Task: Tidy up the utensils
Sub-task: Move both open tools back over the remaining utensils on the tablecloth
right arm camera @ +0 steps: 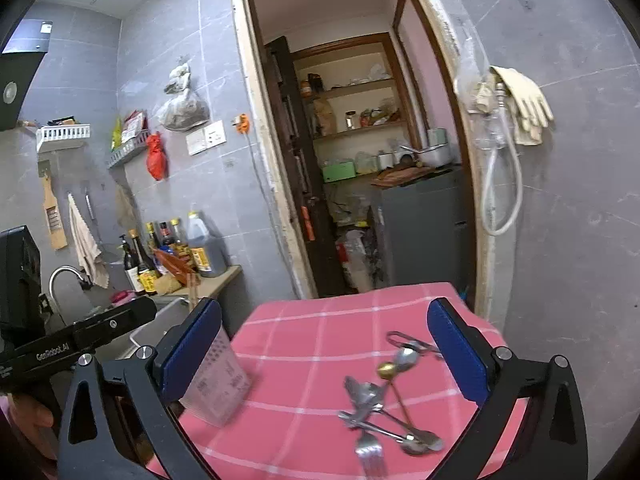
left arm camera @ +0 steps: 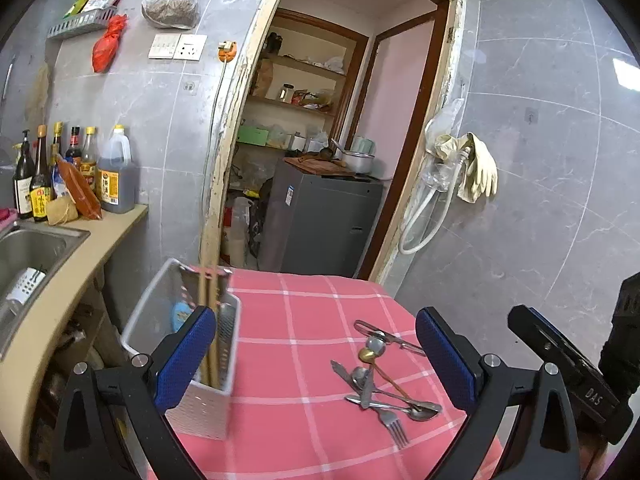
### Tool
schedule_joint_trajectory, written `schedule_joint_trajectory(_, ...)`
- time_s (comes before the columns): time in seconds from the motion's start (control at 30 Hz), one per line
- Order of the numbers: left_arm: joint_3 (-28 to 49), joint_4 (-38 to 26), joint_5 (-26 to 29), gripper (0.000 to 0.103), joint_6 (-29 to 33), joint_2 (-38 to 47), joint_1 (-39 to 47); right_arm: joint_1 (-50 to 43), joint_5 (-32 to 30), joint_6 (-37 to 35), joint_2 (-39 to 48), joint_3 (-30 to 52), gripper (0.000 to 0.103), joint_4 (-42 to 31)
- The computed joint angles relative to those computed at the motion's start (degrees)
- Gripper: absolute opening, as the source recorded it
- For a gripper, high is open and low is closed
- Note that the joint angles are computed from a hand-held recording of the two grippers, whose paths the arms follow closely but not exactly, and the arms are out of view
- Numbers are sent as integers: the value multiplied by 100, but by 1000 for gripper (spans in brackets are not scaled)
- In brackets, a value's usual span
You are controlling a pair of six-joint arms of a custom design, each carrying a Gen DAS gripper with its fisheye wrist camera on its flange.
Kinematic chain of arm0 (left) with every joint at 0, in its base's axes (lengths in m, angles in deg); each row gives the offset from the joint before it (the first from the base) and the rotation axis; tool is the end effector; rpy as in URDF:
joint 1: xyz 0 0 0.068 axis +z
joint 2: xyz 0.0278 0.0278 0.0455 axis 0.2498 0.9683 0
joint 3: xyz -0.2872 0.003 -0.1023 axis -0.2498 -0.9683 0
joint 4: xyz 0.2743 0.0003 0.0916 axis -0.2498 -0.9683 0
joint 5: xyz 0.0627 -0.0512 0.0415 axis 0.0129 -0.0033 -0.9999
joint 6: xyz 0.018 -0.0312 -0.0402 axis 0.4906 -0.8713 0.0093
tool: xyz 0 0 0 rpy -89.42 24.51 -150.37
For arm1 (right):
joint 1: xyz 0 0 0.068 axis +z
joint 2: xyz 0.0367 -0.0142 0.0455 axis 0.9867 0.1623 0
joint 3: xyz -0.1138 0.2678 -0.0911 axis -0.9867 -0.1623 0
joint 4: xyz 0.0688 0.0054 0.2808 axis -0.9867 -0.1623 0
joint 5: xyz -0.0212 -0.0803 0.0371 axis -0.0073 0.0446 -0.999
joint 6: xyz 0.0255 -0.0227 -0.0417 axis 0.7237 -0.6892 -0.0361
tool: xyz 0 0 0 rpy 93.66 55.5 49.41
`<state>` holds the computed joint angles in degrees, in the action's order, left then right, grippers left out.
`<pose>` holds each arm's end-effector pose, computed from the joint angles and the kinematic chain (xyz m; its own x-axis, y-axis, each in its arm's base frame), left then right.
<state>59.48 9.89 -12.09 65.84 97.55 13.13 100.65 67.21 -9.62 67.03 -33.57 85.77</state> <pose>0.3121 -0.0273 0.2640 -0.4620 0.0078 -0.8868 0.5146 0.8168 -0.2609 0.1948 0.0517 0.2495 -0.1972 0.2916 -0.9360 0.2539 0.9374 0.2386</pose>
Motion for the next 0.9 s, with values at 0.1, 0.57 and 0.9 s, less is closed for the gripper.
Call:
schedule_joint_trajectory(0.1,-159,120,-286,101,-107,-33,-221,-271,-158,-59,-334,-122,102,-274)
schedule_joint_trajectory(0.57,-626,541,-1435,101,-393,371,-1315,-2355,-2095,-294,-557,-845,102,-341)
schedule_joint_trajectory(0.9,-445,968,-2021,101,-588,1417,-1893,-3514,-3345,-689,839,-1165,102,798)
